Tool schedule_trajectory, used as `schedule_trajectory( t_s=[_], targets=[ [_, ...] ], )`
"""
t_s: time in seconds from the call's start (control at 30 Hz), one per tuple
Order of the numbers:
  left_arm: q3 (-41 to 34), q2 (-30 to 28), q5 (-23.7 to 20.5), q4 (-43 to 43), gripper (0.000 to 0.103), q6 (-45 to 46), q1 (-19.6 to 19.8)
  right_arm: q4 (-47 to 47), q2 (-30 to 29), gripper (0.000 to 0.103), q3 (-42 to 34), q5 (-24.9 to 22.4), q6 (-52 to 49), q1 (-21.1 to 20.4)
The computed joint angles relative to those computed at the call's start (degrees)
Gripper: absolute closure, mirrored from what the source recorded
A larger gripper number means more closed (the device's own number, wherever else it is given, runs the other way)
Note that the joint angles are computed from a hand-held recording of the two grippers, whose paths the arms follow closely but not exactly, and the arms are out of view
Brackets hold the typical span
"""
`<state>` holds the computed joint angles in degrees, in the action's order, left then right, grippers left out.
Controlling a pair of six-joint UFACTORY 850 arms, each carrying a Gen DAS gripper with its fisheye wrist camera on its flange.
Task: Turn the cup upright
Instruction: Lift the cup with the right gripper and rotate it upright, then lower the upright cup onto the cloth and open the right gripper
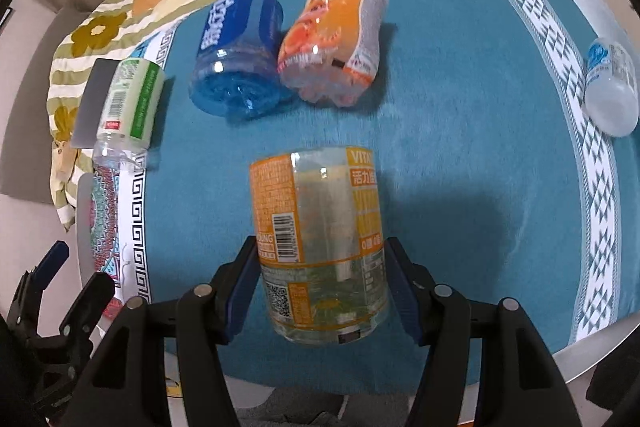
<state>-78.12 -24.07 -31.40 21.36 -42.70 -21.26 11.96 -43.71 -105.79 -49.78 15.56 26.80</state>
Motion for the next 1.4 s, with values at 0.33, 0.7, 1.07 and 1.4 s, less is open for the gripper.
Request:
schedule_trajectory(
  t_s=[0.33,0.7,1.07,1.4],
  targets=[
    [-0.1,-0.5,0.6,-2.4,0.0,2.0,0.5,-4.8,-0.1,0.045,0.2,0.7,2.5,1.4],
    [-0.5,-0.5,0.3,-2.0,0.0,1.4,0.5,-2.2,-0.6,0.015,-0.6,1.3,2.5,1.4],
    [0.3,0.8,0.1,-0.3,0.0,-1.2,0.6,-1.0,-1.0,0.015,-1.6,1.7,0.7,1.7],
    [-6.1,0.1,-4.6,-2.8,0.0,1.5,1.2,-0.5,4.7,0.015,1.6,2.8,-0.8,0.9]
  ],
)
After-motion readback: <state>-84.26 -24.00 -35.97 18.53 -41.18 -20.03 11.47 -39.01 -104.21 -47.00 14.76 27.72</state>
